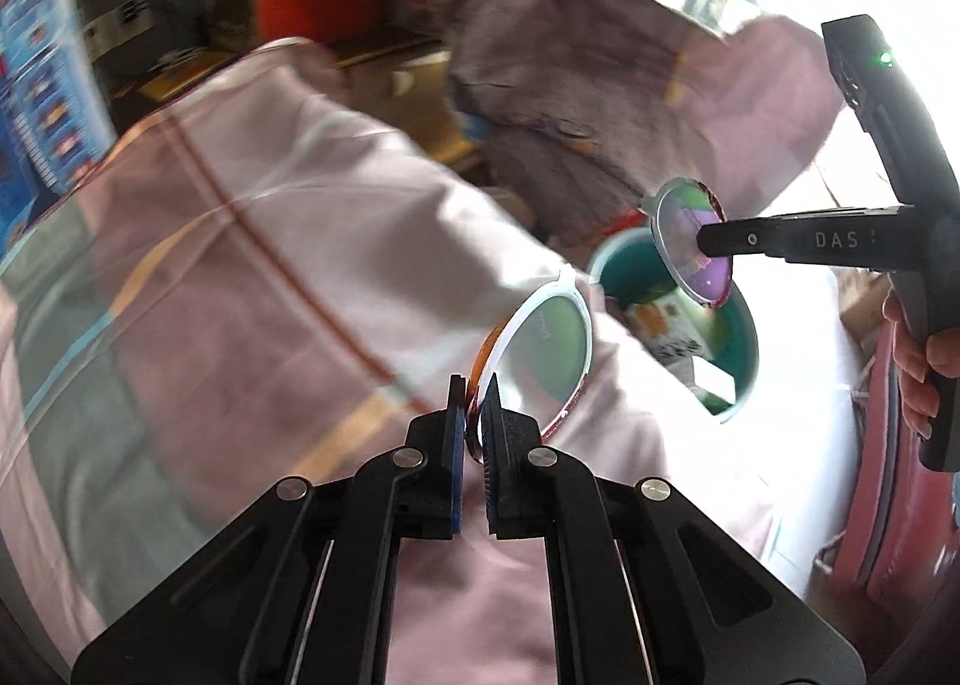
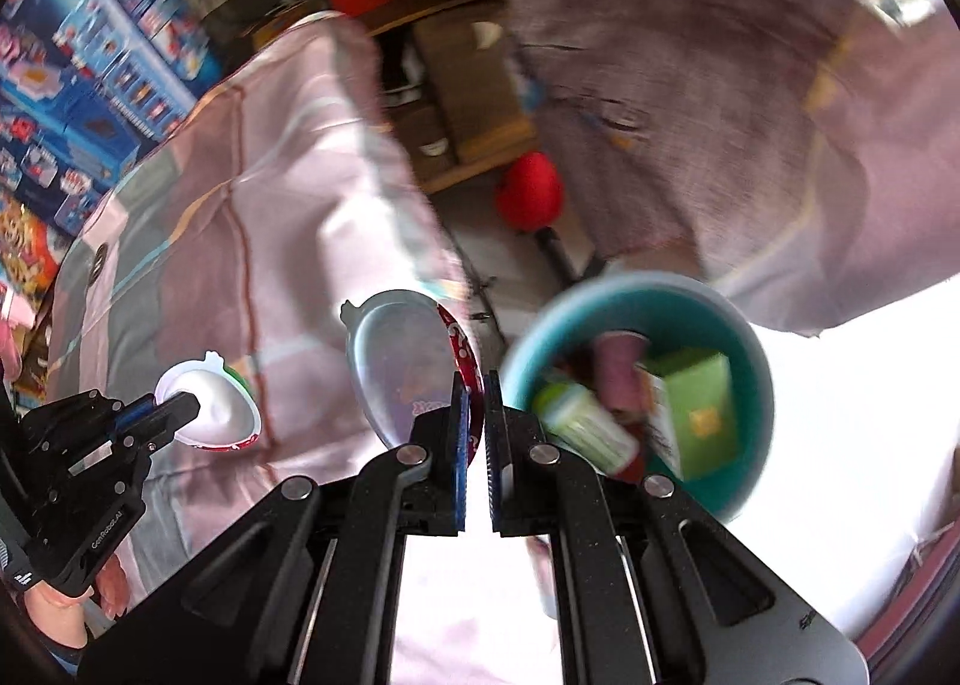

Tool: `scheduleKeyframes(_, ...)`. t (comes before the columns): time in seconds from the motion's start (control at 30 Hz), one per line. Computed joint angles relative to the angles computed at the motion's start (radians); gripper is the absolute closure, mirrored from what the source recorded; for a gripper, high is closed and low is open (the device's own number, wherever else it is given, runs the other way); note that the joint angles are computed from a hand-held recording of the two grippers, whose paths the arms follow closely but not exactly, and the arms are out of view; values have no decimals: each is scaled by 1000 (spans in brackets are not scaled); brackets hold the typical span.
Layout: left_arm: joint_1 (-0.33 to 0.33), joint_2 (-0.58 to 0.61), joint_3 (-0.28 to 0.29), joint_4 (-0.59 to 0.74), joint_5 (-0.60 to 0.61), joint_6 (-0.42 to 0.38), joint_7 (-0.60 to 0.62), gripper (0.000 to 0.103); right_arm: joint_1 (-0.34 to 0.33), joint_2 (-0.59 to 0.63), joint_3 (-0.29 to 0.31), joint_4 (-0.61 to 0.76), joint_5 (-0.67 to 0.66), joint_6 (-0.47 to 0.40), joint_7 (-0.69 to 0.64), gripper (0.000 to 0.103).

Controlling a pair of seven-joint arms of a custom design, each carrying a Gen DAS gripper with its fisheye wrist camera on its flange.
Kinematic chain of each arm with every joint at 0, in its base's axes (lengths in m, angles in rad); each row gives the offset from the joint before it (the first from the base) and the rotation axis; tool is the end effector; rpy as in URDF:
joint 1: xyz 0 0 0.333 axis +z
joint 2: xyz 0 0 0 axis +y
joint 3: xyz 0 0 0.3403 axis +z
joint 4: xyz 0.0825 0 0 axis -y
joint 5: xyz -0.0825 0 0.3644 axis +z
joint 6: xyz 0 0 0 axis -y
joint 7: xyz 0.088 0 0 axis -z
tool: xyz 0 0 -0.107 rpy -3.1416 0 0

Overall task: Collect trash
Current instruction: 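Carry both white lids over the teal bin, then open the left tool to drop its lid while the right tool releases its lid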

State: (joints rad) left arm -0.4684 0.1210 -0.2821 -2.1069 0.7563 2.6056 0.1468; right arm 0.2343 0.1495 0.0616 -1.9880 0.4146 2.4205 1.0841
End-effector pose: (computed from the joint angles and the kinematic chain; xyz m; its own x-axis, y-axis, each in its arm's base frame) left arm 0.4169 -0.4022 0.4352 0.0577 -0.9901 0.1283 -0.8298 -0.1190 -0.5452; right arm 0.5724 0.1748 0.4535 0.5076 -0.8372 -0.2035 -0.8340 -0.4181 -0.3600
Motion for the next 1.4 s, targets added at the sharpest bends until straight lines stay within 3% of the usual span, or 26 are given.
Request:
scheduleKeyframes(0.53,-137,371,26,474,-142,-103,315,97,-137,0,-74,-35,37,-8,-49,98)
scheduleKeyframes(1.07,-170,606,59,767,-323,-141,573,96,-156,86,-79,31,-43,-24,26,98)
scheduleKeyframes(1.13,-172,612,64,770,-335,-135,579,89,-153,92,-77,38,-52,-25,33,98)
scheduleKeyframes(1.3,-196,600,100,753,-310,-131,550,43,-148,100,-73,47,-64,-29,43,98)
scheduleKeyframes(1.4,-202,572,113,714,-285,-111,514,31,-143,104,-73,51,-76,-32,50,98)
